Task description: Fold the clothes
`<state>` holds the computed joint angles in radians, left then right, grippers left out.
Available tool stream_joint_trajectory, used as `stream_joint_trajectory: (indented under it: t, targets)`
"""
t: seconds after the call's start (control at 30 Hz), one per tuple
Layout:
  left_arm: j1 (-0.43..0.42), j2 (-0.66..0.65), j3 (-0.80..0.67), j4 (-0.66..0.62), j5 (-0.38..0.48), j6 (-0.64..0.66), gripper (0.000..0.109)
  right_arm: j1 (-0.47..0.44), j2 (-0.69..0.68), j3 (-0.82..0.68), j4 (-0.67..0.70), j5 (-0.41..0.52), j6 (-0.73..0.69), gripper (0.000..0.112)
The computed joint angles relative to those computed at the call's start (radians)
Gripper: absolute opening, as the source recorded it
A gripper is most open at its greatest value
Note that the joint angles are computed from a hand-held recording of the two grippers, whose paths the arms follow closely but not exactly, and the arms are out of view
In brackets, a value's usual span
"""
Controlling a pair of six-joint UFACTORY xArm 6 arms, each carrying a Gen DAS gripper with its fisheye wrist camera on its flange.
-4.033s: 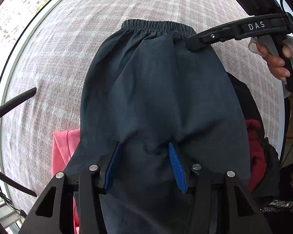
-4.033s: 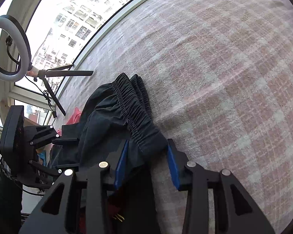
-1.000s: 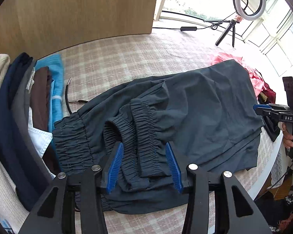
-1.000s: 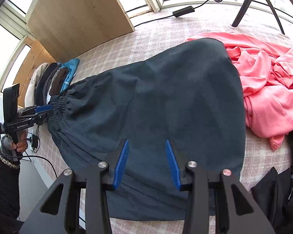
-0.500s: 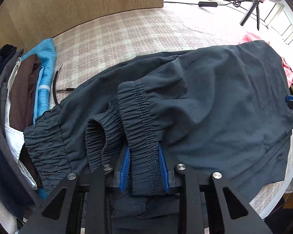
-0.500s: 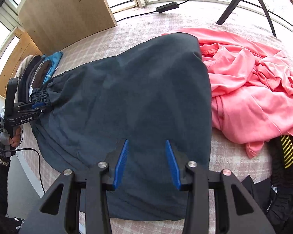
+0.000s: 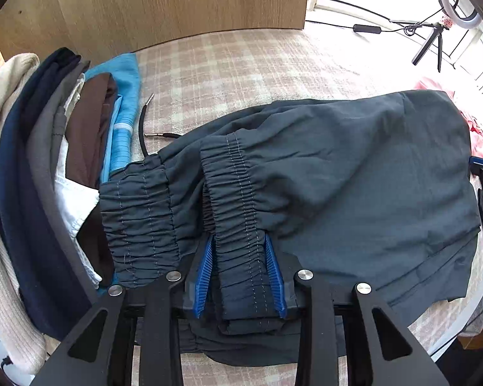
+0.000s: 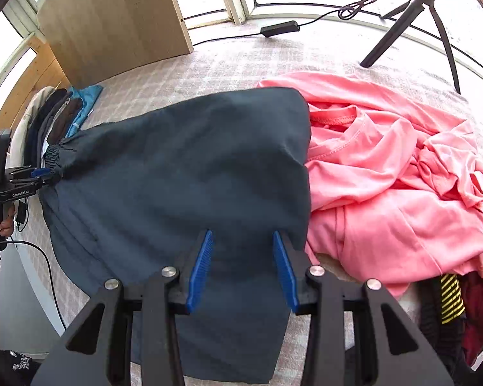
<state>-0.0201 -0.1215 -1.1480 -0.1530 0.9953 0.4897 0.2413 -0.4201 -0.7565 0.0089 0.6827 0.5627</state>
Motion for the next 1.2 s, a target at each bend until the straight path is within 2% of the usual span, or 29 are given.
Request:
stream_joint_trajectory:
  t: [0.1, 0.2, 0.23, 0.27, 0.33, 0.4, 0.47, 0.6, 0.67, 0.77, 0.93, 1.0, 1.07, 1.13, 1.2]
  targets:
    - [0.001, -0.063, 0.007, 0.010, 0.004, 0.014, 0.035, -0.047, 0.078, -0.068, 0.096, -0.046, -0.099, 0.039]
    - [-0.032, -0.114, 0.015, 0.033, 0.021, 0.033, 0.035, -0.075, 0.202, -0.151, 0.161, 0.032, -0.158, 0.038]
    - [-0.042, -0.131, 0.013, 0.014, 0.046, 0.050, 0.035, -0.084, 0.230, -0.159, 0.188, 0.028, -0.188, 0.035]
    - [-0.056, -0.154, 0.018, -0.015, 0.069, 0.070, 0.035, -0.086, 0.216, -0.157, 0.199, 0.027, -0.177, 0.033]
    - [-0.100, -0.204, 0.037, -0.077, 0.103, 0.105, 0.035, -0.095, 0.092, -0.072, 0.311, -0.040, -0.239, 0.033]
    - [-0.187, -0.247, 0.074, -0.135, 0.105, 0.111, 0.036, -0.114, -0.035, -0.022, 0.344, -0.036, -0.282, 0.035]
    - [-0.298, -0.277, 0.120, -0.194, 0.091, 0.082, 0.037, -0.153, -0.098, -0.034, 0.282, 0.023, -0.297, 0.035]
    - [-0.570, -0.264, 0.204, -0.260, -0.043, -0.075, 0.038, -0.259, -0.065, -0.101, 0.291, 0.117, -0.451, 0.036]
    - [-0.690, -0.220, 0.212, -0.214, -0.104, -0.165, 0.038, -0.310, -0.019, -0.120, 0.346, 0.143, -0.538, 0.036]
    - [-0.799, -0.145, 0.201, -0.139, -0.170, -0.299, 0.044, -0.355, 0.046, -0.141, 0.425, 0.175, -0.637, 0.036]
    - [-0.848, -0.045, 0.142, 0.023, -0.159, -0.516, 0.047, -0.385, 0.110, -0.168, 0.526, 0.210, -0.752, 0.036]
    - [-0.867, -0.025, 0.133, 0.061, -0.146, -0.534, 0.050, -0.393, 0.138, -0.185, 0.560, 0.223, -0.786, 0.036]
    - [-0.882, -0.011, 0.129, 0.074, -0.139, -0.536, 0.063, -0.398, 0.172, -0.205, 0.577, 0.230, -0.805, 0.036]
    - [-0.894, -0.018, 0.152, 0.107, -0.175, -0.553, 0.064, -0.405, 0.214, -0.231, 0.627, 0.251, -0.842, 0.036]
    - [-0.903, -0.030, 0.172, 0.154, -0.199, -0.588, 0.058, -0.409, 0.256, -0.258, 0.674, 0.270, -0.870, 0.036]
